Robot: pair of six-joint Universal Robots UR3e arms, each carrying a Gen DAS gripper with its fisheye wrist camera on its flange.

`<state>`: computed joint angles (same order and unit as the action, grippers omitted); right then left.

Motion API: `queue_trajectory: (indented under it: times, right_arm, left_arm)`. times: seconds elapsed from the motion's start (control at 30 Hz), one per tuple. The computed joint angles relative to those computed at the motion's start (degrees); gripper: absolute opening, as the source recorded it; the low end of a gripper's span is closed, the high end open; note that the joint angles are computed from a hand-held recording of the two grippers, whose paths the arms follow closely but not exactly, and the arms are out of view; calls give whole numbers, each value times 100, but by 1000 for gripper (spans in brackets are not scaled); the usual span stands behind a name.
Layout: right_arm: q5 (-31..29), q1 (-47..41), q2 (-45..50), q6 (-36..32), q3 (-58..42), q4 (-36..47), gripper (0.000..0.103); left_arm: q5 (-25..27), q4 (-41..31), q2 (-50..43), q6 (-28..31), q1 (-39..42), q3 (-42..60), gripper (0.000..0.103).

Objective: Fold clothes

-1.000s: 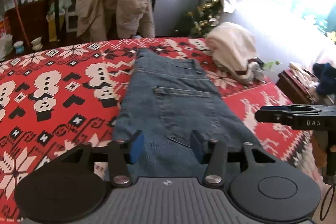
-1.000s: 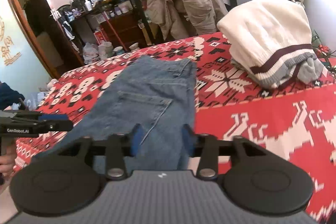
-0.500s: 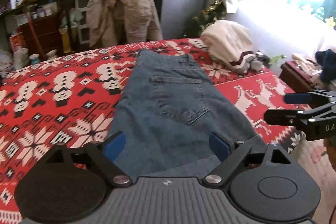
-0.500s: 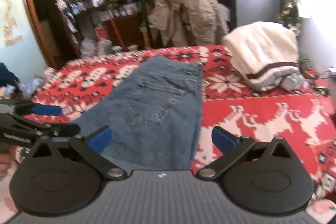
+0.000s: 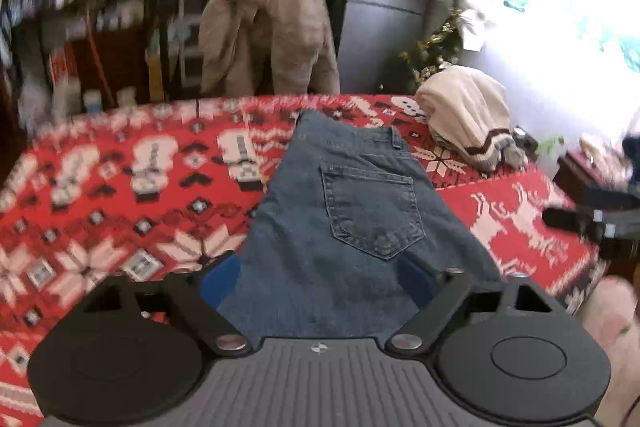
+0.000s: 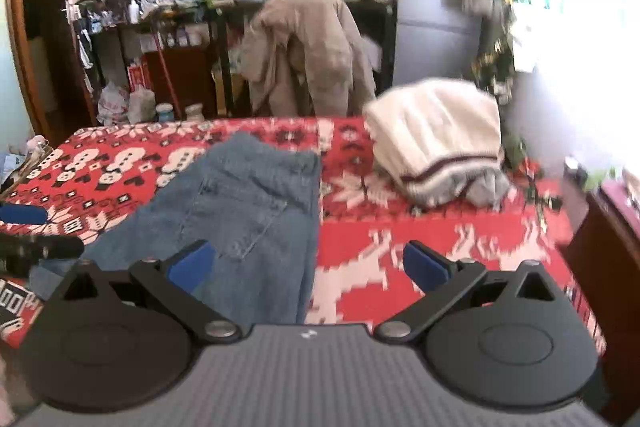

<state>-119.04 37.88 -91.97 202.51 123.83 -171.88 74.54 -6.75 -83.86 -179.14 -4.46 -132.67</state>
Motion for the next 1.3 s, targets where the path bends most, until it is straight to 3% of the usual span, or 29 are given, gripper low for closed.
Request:
queue_trajectory:
  times: [0.03,0.13,0.2,0.3,0.33,0.37,0.57,0.7,0.77,0.83,1.0,1.13,1.2,1.23,1.27,1.3]
  right_arm:
    - [181,-116,32,-76,6,-44,102]
    - [1576,-887,-101,-748,392,-485,101]
    - [2172,-1253,22,-1355,573,-805,93]
    - [2867,-1679,297,-2331,552,-794,57]
    - [3145,-1853,372,-2538,494,-631,32]
    - [3434,-2035,448,-2703,409,-404,19]
    - [3561,-2178,1133,-2932,403,-743,20]
    - [3887,-2458,840,-3158,1040,-1109,22]
    - [3865,-2547,675,-3185,1259,-1139,44]
    - [3735,-2580,649,-3136,1443,-1341,55]
    - [4252,-2979,144,-2981,1721,-1039,55]
    - [4155,-2637,-252,-2860,1730,-1137,55]
    - [3907,-2260,-42,-2603,1493,-1359,55]
    - [3767,-2062,147,-2491,1311,-1433,48]
    - [3614,-1864,379,-2416,1104,-1440,29]
    - [3466,-1674,620,-2360,883,-1403,19]
  left_arm:
    - [107,-37,-214,-97,-63,180,46]
    - [180,-85,-868,-164,-184,646,7]
    - [112,-54,-1224,-131,-245,858,7]
    - [69,-23,-1728,-116,-349,1185,7]
    - [98,-3,-1890,-141,-390,1291,7]
    - [168,-10,-2043,-181,-436,1405,7]
    - [434,102,-2405,-167,-511,1417,6]
    - [314,213,-2155,25,-327,1026,5]
    - [224,212,-2048,38,-220,888,5]
    - [117,228,-1950,0,-138,754,5]
    - [320,129,-1807,-56,-285,703,5]
    - [-96,-23,-1461,-51,-119,470,6]
    - [-191,130,-1383,-62,-123,357,6]
    - [-152,134,-1402,-63,-150,354,6]
    - [-96,120,-1433,-64,-182,364,6]
    - [-41,106,-1465,-66,-213,374,6]
